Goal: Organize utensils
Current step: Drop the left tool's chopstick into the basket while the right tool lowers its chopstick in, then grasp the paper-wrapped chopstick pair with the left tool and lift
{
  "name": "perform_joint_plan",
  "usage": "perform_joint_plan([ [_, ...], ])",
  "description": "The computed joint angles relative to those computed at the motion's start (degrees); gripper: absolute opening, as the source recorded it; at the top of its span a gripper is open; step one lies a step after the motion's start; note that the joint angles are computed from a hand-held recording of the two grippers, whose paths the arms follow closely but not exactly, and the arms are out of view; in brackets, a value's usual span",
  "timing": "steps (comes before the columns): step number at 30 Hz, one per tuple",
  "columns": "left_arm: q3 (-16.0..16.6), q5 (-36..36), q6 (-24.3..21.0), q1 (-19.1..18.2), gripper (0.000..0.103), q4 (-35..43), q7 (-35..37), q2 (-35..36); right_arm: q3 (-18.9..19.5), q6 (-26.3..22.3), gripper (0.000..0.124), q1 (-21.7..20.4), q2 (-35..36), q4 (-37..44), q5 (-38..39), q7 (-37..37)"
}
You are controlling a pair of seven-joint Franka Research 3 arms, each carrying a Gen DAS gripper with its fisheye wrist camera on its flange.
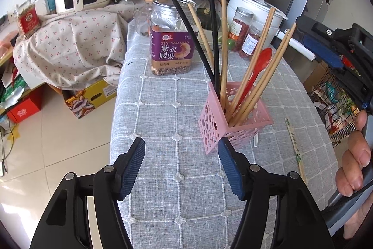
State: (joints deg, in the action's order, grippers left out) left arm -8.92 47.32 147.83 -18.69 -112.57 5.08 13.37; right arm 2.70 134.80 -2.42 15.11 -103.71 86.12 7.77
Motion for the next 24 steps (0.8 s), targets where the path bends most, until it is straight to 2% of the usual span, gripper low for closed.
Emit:
perform_joint_plan([
  [5, -0.41, 0.20, -0.73, -0.98, 0.073, 2.29, 1.40, 1.44, -1.61, -2.72, 0.056, -1.98, -1.23, 0.13, -1.90, -0.84],
  [13, -0.83, -3.35, -1.16, -3.02, 0.077, 8.46, 5.85, 6.05, -3.54, -2.26, 0.074, -5.14, 0.98, 3.50, -9.73, 2.97],
  [17, -0.94, -5.67, -2.32, -4.72, 0.077, 13.66, 9.68, 9.81, -3.92, -1.95, 0.081, -6.61, 3.06, 5.83, -15.91, 7.17],
  [24, -0.79, -10.46, -6.21, -8.17, 0.077, 25.13, 17.45, 17.76, -4.40, 0.06, 0.086, -8.28, 6.96, 9.86, -28.29, 17.00],
])
